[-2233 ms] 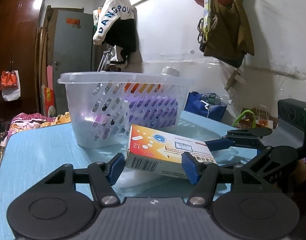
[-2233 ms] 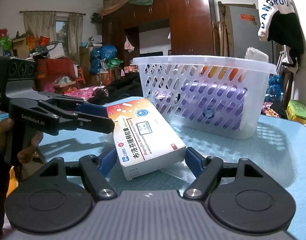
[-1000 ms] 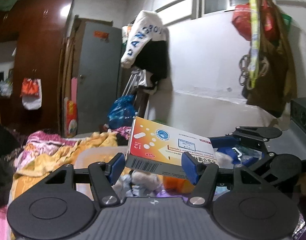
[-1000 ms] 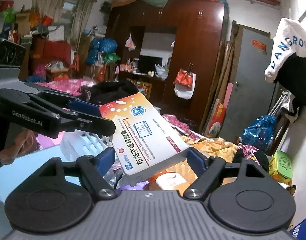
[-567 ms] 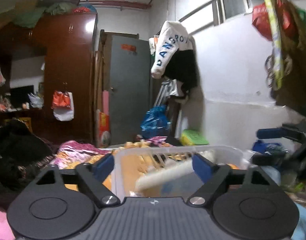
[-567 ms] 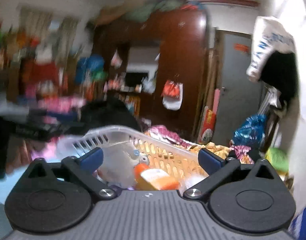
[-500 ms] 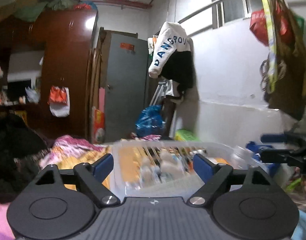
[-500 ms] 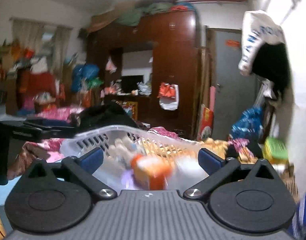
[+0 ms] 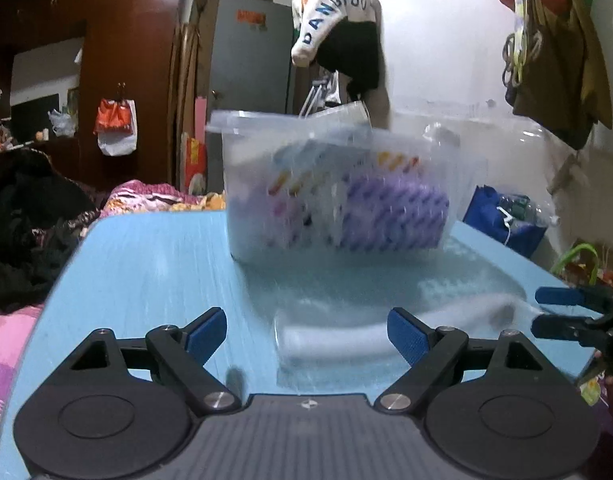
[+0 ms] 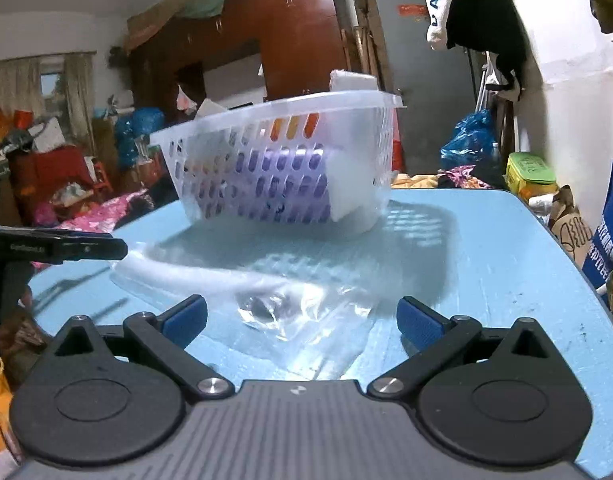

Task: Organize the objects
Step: 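Move both grippers to the clear plastic bag on the table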

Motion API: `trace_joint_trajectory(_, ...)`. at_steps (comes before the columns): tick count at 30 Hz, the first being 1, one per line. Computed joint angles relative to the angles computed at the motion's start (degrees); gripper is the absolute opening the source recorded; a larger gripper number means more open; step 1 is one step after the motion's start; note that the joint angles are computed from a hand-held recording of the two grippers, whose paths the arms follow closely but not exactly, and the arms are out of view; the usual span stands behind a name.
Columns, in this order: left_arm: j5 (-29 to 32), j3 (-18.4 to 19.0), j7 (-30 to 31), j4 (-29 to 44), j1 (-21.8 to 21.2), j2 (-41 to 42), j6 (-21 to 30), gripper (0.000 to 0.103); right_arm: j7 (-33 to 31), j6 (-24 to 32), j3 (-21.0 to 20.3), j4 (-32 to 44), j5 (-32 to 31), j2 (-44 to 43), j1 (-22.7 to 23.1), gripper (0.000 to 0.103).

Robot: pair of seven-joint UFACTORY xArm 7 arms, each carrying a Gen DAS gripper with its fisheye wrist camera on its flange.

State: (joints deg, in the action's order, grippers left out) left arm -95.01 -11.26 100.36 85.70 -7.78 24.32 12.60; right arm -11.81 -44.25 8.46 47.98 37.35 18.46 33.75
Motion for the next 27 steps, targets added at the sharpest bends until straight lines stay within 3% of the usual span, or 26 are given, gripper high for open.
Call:
trace_joint_trajectory(3,3.2,0.3,-3.8,-0.2,0.4,1.0,0.6,0.090,-2.1,-1.5,0.0,0.1,2.1,0.8,1.6,0.099)
trace_joint_trajectory(12,4.1,-1.7,-2.9,-0.6,1.0,0.9,0.7,0.088,-9.5,-1.6,-0.6,3.7,6.7,3.4,3.5,0.081)
trace_joint_trajectory(17,3.4,-2.4,0.1,-0.9,0.4,0.8,-1.3,0.081,-9.6,-1.8,-0.2,3.3,6.4,3.2,2.9,0.079)
trace_joint_trajectory(21,1.5,-2.0,3.0,-1.1,-0.1,0.5,-1.4,0.075,-8.7,-1.7,0.0,2.7,6.1,2.5,2.4,0.069)
trace_joint_trajectory(27,1.3,-1.2,4.2,-1.3,-0.6,0.2,-0.7,0.075,-7.8,-0.9,0.0,2.0,5.0,1.7,1.8,0.066)
